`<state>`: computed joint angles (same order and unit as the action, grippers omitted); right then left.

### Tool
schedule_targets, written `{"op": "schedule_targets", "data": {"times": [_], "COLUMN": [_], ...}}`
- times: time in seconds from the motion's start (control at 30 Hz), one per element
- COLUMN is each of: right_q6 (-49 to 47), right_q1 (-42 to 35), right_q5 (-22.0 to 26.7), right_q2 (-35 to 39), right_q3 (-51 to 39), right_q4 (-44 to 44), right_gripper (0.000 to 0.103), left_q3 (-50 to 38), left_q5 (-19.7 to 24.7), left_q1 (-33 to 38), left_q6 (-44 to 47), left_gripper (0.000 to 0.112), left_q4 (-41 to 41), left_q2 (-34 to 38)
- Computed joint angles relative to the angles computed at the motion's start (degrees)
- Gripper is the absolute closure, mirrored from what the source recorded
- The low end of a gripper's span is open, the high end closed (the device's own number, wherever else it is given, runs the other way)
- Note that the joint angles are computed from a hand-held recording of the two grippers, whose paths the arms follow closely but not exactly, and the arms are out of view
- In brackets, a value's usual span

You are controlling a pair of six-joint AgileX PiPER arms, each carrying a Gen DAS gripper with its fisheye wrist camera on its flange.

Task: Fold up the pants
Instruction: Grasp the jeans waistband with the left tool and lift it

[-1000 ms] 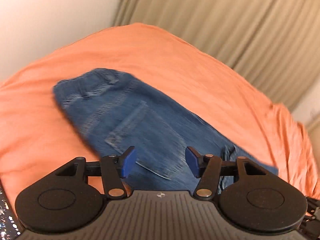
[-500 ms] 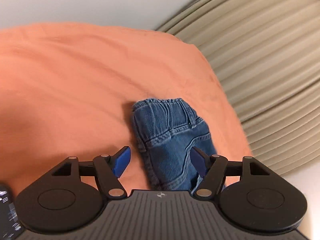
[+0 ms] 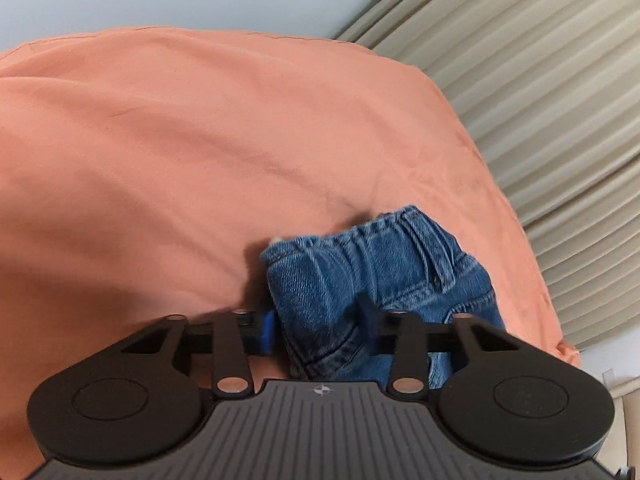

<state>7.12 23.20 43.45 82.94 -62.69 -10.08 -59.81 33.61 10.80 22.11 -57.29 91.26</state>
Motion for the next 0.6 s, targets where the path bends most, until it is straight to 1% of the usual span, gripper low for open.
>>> {"op": "schedule_targets", "data": {"times": [0.07, 0.2, 0.27, 0.37, 0.43, 0.53, 0.6], "right_q6": [0.06, 0.32, 0.71, 1.24, 1.73, 0.72, -0.93], "right_q1": [-0.40, -0.99, -0.87, -1.03, -0.93, -2.32, -3.60], "right_q5": [-0.75, -0.92, -0.23, 1.01, 1.60, 0.76, 1.83], "right_q2": [-0.27, -0.80, -0.34, 0.89, -0.38, -5.98, -10.41], "right_q3": [0.71, 1.33, 0.89, -0.80, -0.96, 1.07, 2.39], "right_q4": [0.42, 1.00, 0.84, 0.98, 1.20, 4.71, 7.64], "right_gripper": [0.074, 0.074, 0.074, 0.074, 0.075, 0.075, 0.075], "left_q3": [-1.70, -5.49, -6.63, -9.75, -11.92, -15.62, -18.22], "left_q5": [-0.35, -1.67, -1.14, 1.16, 2.67, 4.87, 5.87], "left_q1": [-1.29, -6.53, -8.40, -10.20, -12.01, -16.29, -21.45], "left_q6": [-5.27, -19.82, -25.69, -32.15, -34.88, -39.72, -45.27], "left_gripper": [0.079, 0.089, 0.090, 0.091, 0.092, 0.092, 0.092], "left_q4": [5.18, 24.28, 30.78, 35.62, 38.39, 43.53, 49.95], "left_q2": [-0.23, -2.97, -5.09, -7.27, -9.10, -11.86, -13.73]}}
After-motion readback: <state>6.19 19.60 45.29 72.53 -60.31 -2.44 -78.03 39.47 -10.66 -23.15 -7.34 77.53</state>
